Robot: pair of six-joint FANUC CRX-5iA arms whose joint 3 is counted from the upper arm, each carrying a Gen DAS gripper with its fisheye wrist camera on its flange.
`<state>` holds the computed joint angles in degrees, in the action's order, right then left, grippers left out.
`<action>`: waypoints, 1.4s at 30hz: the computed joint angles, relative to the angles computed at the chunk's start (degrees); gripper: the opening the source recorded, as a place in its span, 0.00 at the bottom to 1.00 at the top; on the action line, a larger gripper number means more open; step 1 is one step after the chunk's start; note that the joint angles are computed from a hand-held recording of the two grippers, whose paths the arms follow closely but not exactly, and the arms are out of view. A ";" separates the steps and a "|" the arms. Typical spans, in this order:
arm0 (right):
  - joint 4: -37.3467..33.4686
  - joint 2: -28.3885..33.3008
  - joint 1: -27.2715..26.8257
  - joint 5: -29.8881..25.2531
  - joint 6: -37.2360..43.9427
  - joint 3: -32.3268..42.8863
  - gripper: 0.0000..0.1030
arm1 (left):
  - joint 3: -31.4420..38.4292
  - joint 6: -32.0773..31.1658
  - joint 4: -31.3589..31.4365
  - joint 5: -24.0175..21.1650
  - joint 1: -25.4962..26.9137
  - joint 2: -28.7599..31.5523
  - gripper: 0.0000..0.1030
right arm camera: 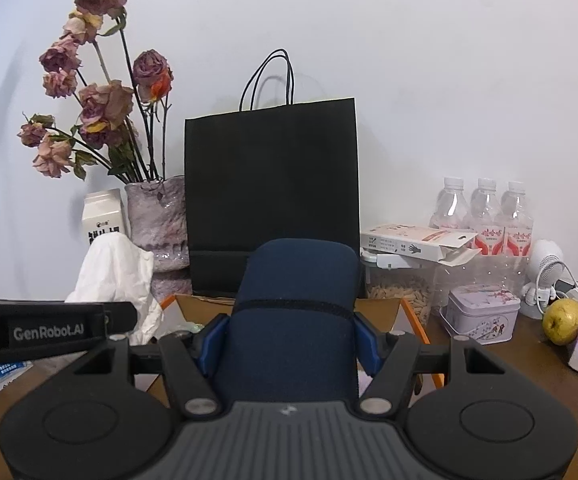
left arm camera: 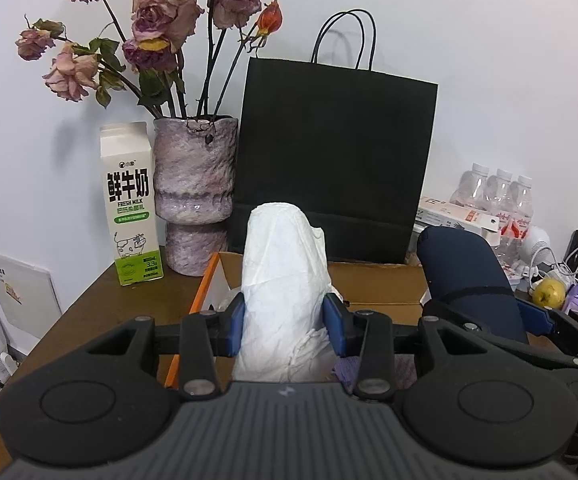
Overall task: Organize objects
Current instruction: 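Carry the tissue bundle and navy case with both tools over the box, then open the left tool dropping the tissue while the right tool releases the case inside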
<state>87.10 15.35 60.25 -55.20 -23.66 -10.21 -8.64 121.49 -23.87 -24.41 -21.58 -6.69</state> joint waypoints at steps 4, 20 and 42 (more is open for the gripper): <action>-0.30 0.65 -1.17 1.23 0.92 0.79 0.62 | 1.43 -0.62 0.58 0.06 0.29 1.67 0.40; -3.93 2.43 -5.40 5.20 4.15 2.92 0.62 | 7.14 -3.08 1.81 -0.83 1.91 8.27 0.40; -8.88 4.71 -6.68 5.70 8.46 5.82 0.98 | 10.34 -2.68 1.13 -1.69 2.51 13.20 1.00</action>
